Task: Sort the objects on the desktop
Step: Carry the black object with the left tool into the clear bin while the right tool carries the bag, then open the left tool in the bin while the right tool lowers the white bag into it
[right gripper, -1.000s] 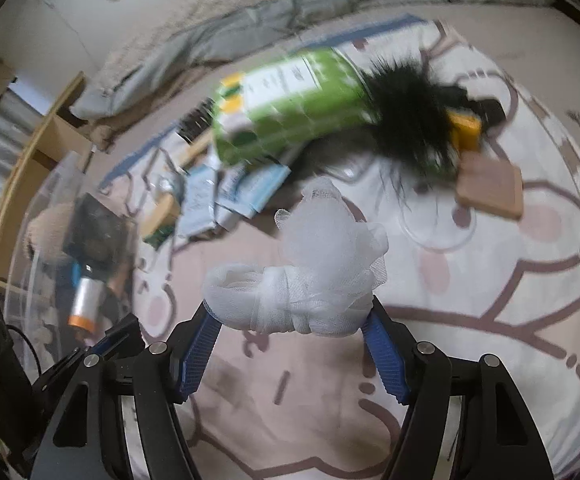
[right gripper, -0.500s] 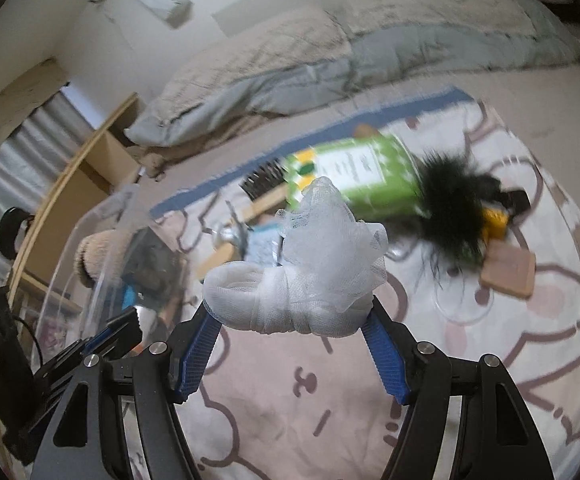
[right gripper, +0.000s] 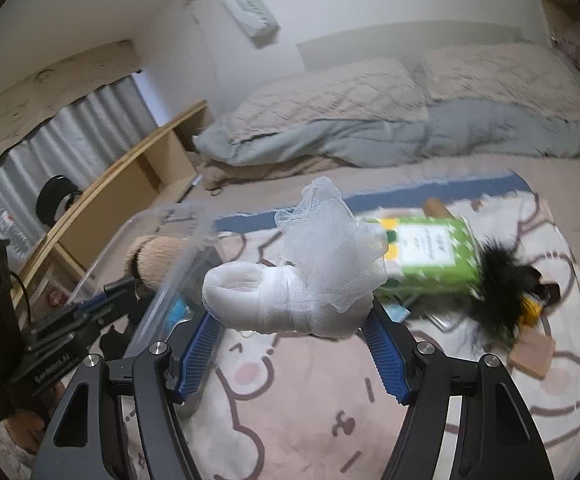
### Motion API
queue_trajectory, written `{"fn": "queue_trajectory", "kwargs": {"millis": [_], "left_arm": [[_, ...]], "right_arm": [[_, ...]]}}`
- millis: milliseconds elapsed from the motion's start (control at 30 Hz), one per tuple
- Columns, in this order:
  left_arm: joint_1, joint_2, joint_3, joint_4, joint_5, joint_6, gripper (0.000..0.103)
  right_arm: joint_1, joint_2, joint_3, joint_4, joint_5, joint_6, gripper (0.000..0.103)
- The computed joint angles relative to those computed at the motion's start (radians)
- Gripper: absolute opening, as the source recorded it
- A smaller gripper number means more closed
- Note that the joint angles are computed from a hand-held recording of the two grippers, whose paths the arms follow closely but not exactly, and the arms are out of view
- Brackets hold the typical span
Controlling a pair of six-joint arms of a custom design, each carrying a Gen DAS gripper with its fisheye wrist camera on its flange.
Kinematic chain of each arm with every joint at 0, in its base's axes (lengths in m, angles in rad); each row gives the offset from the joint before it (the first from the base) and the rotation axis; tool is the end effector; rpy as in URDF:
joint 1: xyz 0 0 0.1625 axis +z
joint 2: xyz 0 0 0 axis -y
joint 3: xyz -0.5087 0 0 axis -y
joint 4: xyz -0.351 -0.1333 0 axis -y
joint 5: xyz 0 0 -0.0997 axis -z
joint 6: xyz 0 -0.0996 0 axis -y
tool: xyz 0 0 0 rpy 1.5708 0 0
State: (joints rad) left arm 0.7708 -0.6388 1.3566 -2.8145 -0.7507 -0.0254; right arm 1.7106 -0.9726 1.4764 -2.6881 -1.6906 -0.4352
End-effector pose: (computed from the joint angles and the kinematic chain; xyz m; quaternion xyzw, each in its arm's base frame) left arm -0.4253 -0.7004 0.2262 0.2385 0.8591 -0.3728 0.2570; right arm 0.2223 -0.7083 0.3900 0.2525 -0.9177 0.2897 0.1008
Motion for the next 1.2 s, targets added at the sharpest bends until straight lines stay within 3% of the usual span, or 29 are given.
{"fn": "queue_trajectory", "kwargs": {"millis": [200, 333, 500, 800, 1033, 1100, 1133, 1167, 1200], "left_arm": [[-0.009, -0.031, 0.024, -0.061, 0.069, 0.060, 0.023], [0.001, -0.053, 0.044, -0.040, 0.099, 0.040, 0.023], [0.037, -0.072, 0.028, 0.140, 0.102, -0.109, 0.023], [0.104, -0.083, -0.042, 0.479, 0.039, -0.404, 0.023], [0.125, -0.080, -0.080, 0.644, 0.021, -0.517, 0.023], [0.129, -0.083, -0.080, 0.656, 0.017, -0.534, 0.035], [0.129, -0.085, -0.076, 0.649, 0.018, -0.536, 0.054], [0.128, -0.086, -0.073, 0.641, 0.020, -0.534, 0.064], [0.127, -0.089, -0.066, 0.622, 0.023, -0.526, 0.064]], "right_arm": [[0.017, 0.004, 0.004, -0.013, 0.047, -0.051, 0.071], [0.028, 0.000, 0.011, -0.008, 0.087, -0.074, 0.071], [0.041, -0.008, 0.030, -0.022, 0.114, -0.127, 0.071], [0.055, -0.020, 0.044, 0.016, 0.156, -0.173, 0.071], [0.066, -0.024, 0.056, 0.022, 0.158, -0.202, 0.071], [0.068, -0.023, 0.055, 0.025, 0.155, -0.205, 0.071], [0.069, -0.021, 0.054, 0.028, 0.152, -0.207, 0.071], [0.069, -0.021, 0.055, 0.026, 0.149, -0.208, 0.071], [0.070, -0.020, 0.055, 0.027, 0.147, -0.209, 0.071]]}}
